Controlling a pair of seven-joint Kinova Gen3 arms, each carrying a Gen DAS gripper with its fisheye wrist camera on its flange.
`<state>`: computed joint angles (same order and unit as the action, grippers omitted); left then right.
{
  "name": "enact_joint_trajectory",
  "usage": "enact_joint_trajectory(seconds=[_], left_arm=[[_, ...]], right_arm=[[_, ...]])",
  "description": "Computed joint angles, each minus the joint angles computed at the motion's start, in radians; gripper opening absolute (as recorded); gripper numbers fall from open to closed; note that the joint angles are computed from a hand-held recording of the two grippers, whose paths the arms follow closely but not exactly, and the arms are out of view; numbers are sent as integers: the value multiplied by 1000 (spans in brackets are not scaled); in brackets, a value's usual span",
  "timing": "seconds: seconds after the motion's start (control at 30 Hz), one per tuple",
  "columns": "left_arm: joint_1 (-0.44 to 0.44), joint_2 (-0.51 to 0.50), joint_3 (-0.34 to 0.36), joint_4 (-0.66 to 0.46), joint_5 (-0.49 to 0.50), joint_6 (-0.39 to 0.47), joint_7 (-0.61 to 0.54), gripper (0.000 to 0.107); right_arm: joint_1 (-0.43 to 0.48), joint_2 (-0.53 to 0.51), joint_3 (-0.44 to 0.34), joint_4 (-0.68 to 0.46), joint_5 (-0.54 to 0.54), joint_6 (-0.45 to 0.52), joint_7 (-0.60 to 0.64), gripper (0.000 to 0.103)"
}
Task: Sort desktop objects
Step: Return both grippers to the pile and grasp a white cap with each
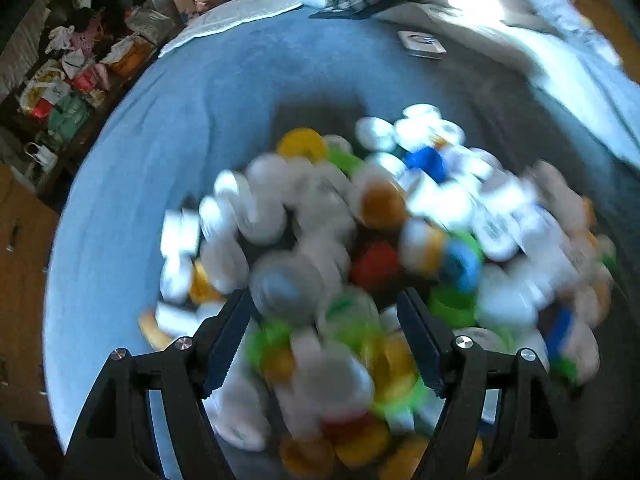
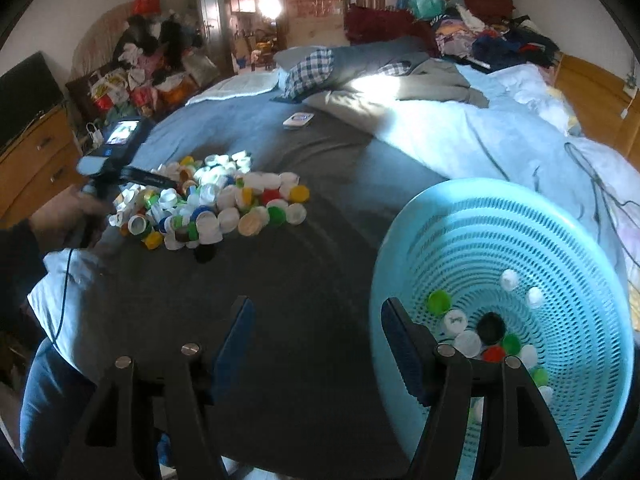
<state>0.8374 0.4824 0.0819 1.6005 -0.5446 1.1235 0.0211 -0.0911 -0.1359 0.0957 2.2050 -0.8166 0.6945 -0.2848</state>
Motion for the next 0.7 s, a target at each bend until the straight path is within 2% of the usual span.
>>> enact_joint_trajectory(seconds=[0.13,0.37,0.5,0.57,0.63,0.7], left_arm=[[68,-16,13,24,1,28,74,72],[158,-68,121,94,-101,35,298,76],[336,-83,72,95,-175,168,461,76],[412,-97,43,120,-173,176,542,76],[416,-104,79,159,-186,143,611,76],[379,-98,132,191,-202,109,656,76]], right_arm=[[-29,-18,-18,10,-23,0,13,71],[-91,-65,-25,44,-34,-35,13,76],[-119,-81,-20,52,-26,-45,-2,76],[-133,-84,-17,56,-24,-52,-5,76],[-147,-79,-26,58,-16,-60,-21,77],[-163,-71,-37,61,-10,-69,-34,77]])
